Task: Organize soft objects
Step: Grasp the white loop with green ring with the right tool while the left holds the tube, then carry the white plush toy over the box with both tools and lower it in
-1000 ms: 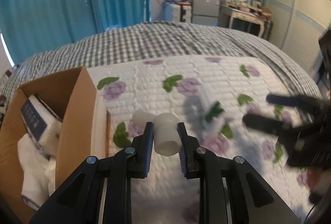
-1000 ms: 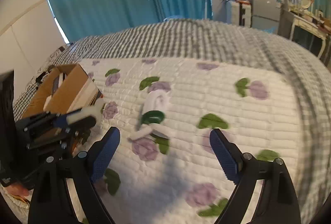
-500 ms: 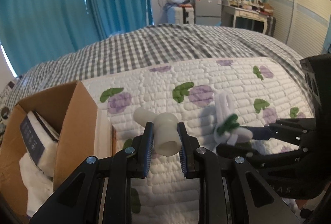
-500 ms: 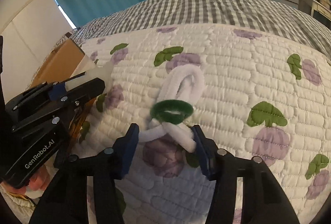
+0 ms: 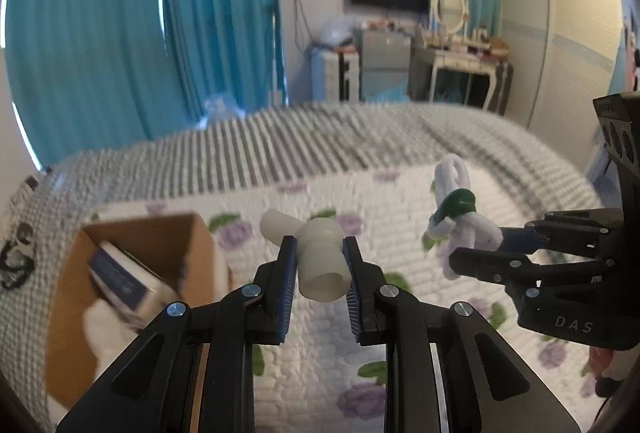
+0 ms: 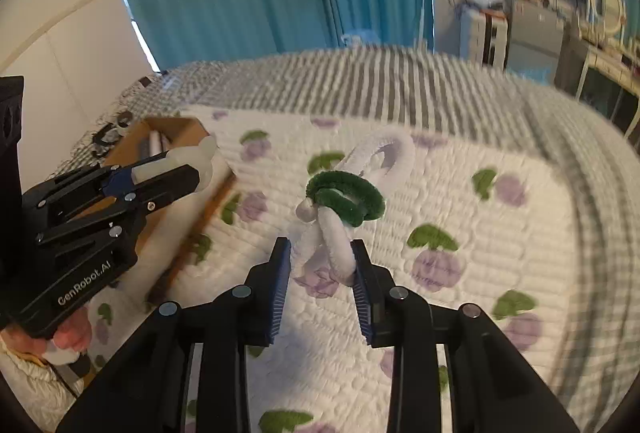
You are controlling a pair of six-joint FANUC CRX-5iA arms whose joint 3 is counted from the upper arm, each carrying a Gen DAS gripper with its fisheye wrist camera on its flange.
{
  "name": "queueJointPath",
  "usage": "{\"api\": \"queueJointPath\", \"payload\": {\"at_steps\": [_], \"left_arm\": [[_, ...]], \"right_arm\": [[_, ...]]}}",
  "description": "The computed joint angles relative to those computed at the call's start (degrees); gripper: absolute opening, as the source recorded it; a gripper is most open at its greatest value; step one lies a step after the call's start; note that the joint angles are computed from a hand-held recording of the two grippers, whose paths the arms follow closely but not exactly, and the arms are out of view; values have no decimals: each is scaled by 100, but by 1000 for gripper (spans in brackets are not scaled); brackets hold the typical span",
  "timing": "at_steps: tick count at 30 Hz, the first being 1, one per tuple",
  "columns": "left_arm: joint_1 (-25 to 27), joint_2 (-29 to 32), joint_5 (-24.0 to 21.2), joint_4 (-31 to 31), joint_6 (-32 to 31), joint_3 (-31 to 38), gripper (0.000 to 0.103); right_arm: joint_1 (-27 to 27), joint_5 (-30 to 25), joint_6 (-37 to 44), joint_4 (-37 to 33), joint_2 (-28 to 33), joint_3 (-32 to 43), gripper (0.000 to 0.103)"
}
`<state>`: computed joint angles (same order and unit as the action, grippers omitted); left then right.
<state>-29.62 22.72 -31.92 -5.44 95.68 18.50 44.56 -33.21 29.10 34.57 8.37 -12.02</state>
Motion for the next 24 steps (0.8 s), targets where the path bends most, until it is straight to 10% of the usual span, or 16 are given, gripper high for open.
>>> {"api": "queueJointPath", "payload": {"at_steps": [12,24], "left_arm": [[514,-1531,646,434,-394,-1176,22],[1376,-1865,721,1084,-1178,-2006,22]], "right_arm": [[1045,-694,-245,997,-243,691,29],[1228,-536,774,67,1065,2253,30]]}}
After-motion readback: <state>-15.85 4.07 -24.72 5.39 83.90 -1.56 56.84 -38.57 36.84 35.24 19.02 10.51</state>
